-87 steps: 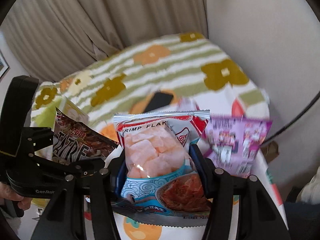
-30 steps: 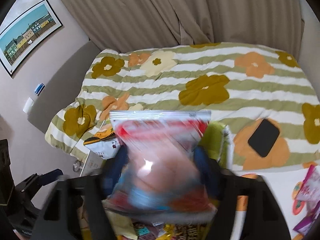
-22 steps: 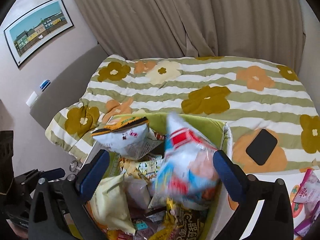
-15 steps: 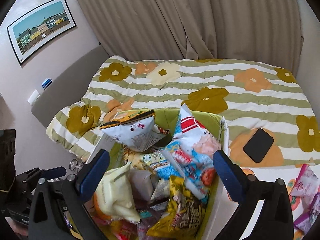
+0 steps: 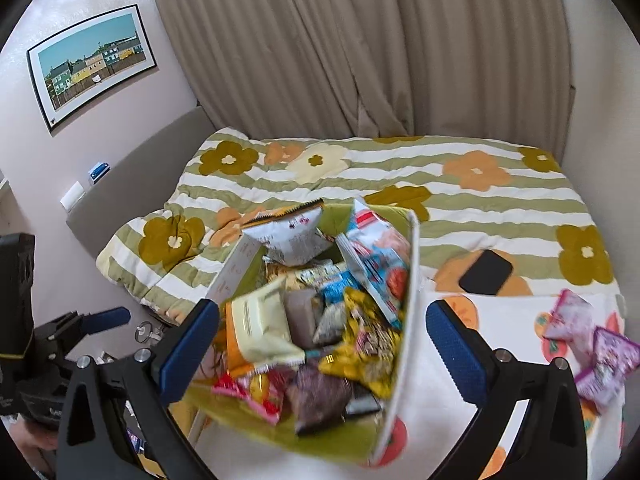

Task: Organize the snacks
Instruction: 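Move both tools back toward the last pink and purple bags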

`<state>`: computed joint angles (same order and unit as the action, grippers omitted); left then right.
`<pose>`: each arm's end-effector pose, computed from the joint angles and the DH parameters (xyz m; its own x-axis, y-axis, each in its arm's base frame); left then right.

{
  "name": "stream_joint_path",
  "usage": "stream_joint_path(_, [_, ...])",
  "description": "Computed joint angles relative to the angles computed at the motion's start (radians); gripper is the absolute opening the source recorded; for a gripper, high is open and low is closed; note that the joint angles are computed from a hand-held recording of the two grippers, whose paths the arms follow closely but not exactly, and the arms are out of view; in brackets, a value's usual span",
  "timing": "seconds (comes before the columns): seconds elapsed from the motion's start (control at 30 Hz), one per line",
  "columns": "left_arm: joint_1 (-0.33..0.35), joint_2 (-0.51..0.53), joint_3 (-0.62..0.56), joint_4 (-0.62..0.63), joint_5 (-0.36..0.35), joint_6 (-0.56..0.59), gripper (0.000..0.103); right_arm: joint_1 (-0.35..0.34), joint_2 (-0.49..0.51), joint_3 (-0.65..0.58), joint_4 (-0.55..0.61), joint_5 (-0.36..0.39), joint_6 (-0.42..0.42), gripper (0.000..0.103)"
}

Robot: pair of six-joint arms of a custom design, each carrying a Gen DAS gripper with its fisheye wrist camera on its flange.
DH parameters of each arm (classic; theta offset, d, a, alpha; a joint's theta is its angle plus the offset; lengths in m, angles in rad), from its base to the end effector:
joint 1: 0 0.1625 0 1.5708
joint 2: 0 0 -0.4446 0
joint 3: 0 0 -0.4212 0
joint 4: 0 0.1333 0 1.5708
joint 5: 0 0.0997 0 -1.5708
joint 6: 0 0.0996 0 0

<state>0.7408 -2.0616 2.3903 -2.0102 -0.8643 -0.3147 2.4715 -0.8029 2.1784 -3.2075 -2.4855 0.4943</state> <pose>-0.0852 -0.3462 0.3544 -0.7655 0.2801 -0.5793 0.5221 0.7966 -0.3048 0.4277 -0.2695 0.0362 -0.8339 -0.0244 0.5514 -0.4107 0.6947 -0.5905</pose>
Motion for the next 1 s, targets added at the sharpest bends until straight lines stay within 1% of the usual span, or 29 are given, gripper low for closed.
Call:
stream_joint_path(0.03, [-0.019, -0.015, 0.009, 0.017, 0.003, -0.010, 0.102, 0.010, -0.009, 0.009, 0.021, -0.012, 0.025, 0.103])
stream_joint_path(0.1, [-0.051, -0.040, 0.024, 0.040, -0.002, -0.025, 0.102, 0.041, -0.030, 0.032, 0.087, -0.048, 0.106, 0.103])
stream_joint_path(0.17, [-0.077, -0.055, 0.038, 0.049, -0.021, -0.030, 0.102, 0.063, -0.056, 0.057, 0.143, -0.073, 0.176, 0.103])
stream_joint_path(0.27, [-0.107, -0.053, 0.054, 0.037, -0.061, -0.030, 0.102, 0.099, -0.108, 0.103, 0.247, -0.116, 0.311, 0.103])
stream_joint_path(0.33, [-0.126, -0.036, 0.064, 0.021, -0.075, -0.030, 0.102, 0.116, -0.149, 0.136, 0.312, -0.144, 0.395, 0.103])
stream_joint_path(0.4, [-0.149, -0.006, 0.074, -0.004, -0.094, -0.035, 0.102, 0.128, -0.193, 0.162, 0.397, -0.171, 0.485, 0.103])
stream_joint_path(0.43, [-0.165, 0.011, 0.081, -0.021, -0.102, -0.042, 0.102, 0.135, -0.230, 0.181, 0.473, -0.190, 0.559, 0.103])
stream_joint_path(0.57, [-0.215, 0.116, 0.101, -0.119, -0.134, -0.065, 0.102, 0.137, -0.362, 0.242, 0.700, -0.219, 0.741, 0.103])
stream_joint_path(0.67, [-0.246, 0.245, 0.104, -0.233, -0.159, -0.078, 0.102, 0.121, -0.478, 0.309, 0.794, -0.225, 0.822, 0.103])
stream_joint_path(0.73, [-0.258, 0.340, 0.096, -0.310, -0.175, -0.082, 0.102, 0.096, -0.559, 0.350, 0.861, -0.231, 0.859, 0.103])
stream_joint_path(0.83, [-0.268, 0.510, 0.067, -0.423, -0.196, -0.085, 0.102, 0.047, -0.676, 0.417, 0.894, -0.240, 0.869, 0.103])
stream_joint_path(0.93, [-0.261, 0.685, 0.019, -0.528, -0.223, -0.075, 0.102, -0.023, -0.758, 0.477, 0.870, -0.256, 0.826, 0.103])
stream_joint_path(0.97, [-0.255, 0.744, -0.002, -0.559, -0.232, -0.069, 0.102, -0.047, -0.778, 0.495, 0.854, -0.260, 0.800, 0.103])
stream_joint_path(1.0, [-0.251, 0.788, -0.019, -0.579, -0.240, -0.062, 0.102, -0.083, -0.794, 0.522, 0.797, -0.263, 0.747, 0.103])
